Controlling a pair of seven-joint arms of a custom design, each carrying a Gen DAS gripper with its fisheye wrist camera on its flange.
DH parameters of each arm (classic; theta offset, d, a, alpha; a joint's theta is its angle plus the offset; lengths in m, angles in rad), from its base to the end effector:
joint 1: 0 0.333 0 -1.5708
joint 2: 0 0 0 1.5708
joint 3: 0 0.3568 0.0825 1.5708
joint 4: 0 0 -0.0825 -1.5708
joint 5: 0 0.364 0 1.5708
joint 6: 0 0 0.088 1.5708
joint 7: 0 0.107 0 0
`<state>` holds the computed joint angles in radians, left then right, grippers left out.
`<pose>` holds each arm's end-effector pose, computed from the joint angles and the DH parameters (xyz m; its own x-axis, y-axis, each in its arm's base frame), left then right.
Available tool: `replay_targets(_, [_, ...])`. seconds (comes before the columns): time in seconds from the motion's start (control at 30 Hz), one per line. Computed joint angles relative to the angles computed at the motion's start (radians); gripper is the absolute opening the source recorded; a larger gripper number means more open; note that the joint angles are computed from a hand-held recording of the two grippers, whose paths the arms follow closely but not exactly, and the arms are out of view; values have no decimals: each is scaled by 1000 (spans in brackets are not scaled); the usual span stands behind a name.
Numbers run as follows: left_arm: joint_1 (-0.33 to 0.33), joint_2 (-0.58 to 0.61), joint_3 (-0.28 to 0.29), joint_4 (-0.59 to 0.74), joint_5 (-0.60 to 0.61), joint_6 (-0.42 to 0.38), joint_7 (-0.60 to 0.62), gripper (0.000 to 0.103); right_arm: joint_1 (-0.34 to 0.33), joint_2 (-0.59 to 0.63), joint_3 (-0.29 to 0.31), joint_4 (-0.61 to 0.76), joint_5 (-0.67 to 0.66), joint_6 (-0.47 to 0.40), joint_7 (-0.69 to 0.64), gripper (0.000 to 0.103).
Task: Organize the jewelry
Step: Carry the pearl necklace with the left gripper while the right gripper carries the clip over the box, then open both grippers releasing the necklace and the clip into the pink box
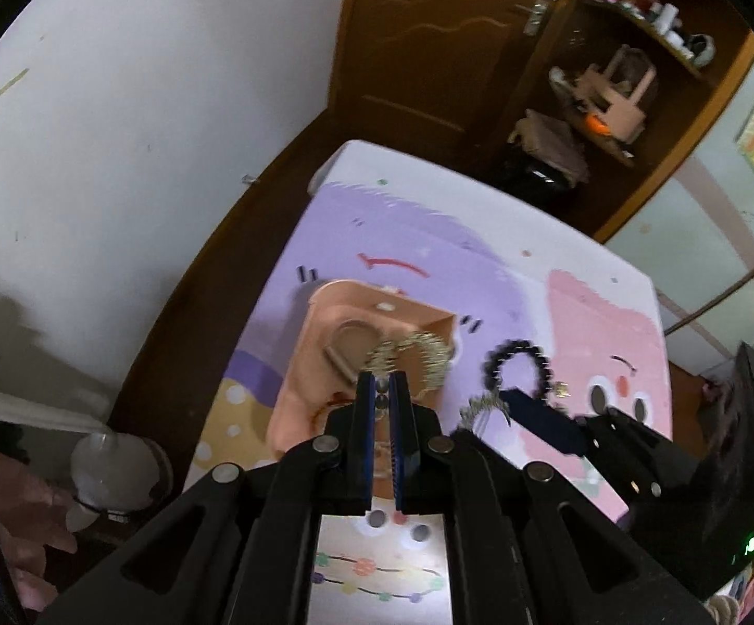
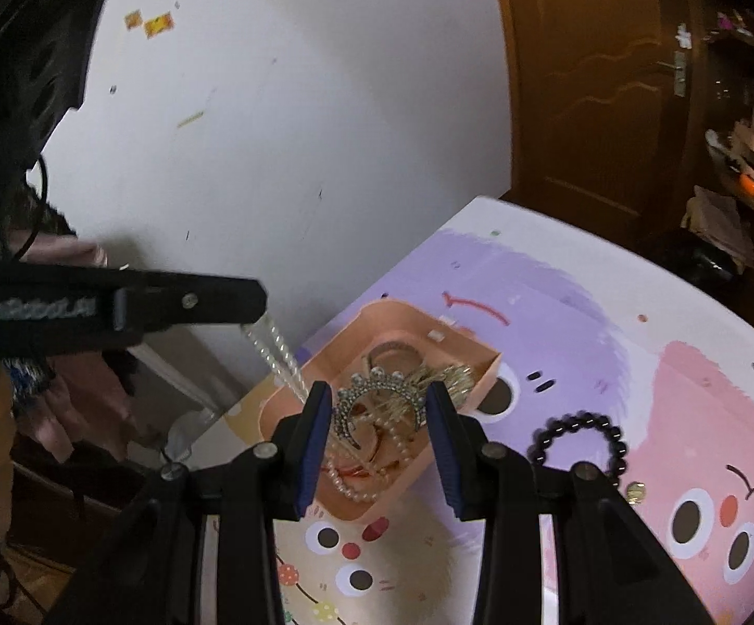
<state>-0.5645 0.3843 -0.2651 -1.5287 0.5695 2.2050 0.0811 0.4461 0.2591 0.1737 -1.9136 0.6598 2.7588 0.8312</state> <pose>0.5059 -0.4786 0.5221 0.3574 -0.9109 0.2062 -0.7959 -0.4126 -0.4431 0.5454 0.3457 0.4721 0.7428 -0.6523 -0.1505 -0.5771 -0.5101 -0.6378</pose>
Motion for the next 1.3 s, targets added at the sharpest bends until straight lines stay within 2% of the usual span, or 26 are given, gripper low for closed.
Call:
replay_targets(0.23, [-1, 12, 13, -35, 34, 0, -27, 3, 33, 33, -11, -30, -79, -23, 36, 37])
replay_targets(0.4, [40, 43, 1, -83, -20, 85, -9, 3, 51, 64, -19, -32, -129, -38, 61, 37])
replay_targets(0.6, [63, 101, -6, -104, -94, 127, 17, 3, 61, 100, -30, -9, -175, -42, 92, 37])
replay_targets(0.77, [53, 114, 3, -109, -89, 133, 23, 5, 79, 126, -42, 10, -216, -26, 111, 38])
replay_targets(0.87, [45, 111, 12, -115, -75, 134, 4, 20, 101, 131, -58, 2, -260, 15, 128, 38])
replay_targets(0.93, [41, 105, 18, -123, -60, 143, -14, 35, 100, 135, -54, 5, -264, 16, 132, 38])
replay_targets(0.97, [37, 103, 22, -121, -52, 136, -22, 40, 94, 133, -47, 2, -255, 21, 129, 38])
replay_targets(1.03, [29, 99, 27, -115, -34, 120, -39, 56, 82, 129, -37, -2, -241, 25, 120, 42])
replay_targets(1.13, [20, 95, 29, -106, -11, 102, -54, 59, 70, 123, -23, -7, -216, 33, 103, 48])
replay_targets(1.3, [11, 85, 27, -101, 7, 77, -77, 65, 41, 94, 14, -30, -139, 54, 38, 49])
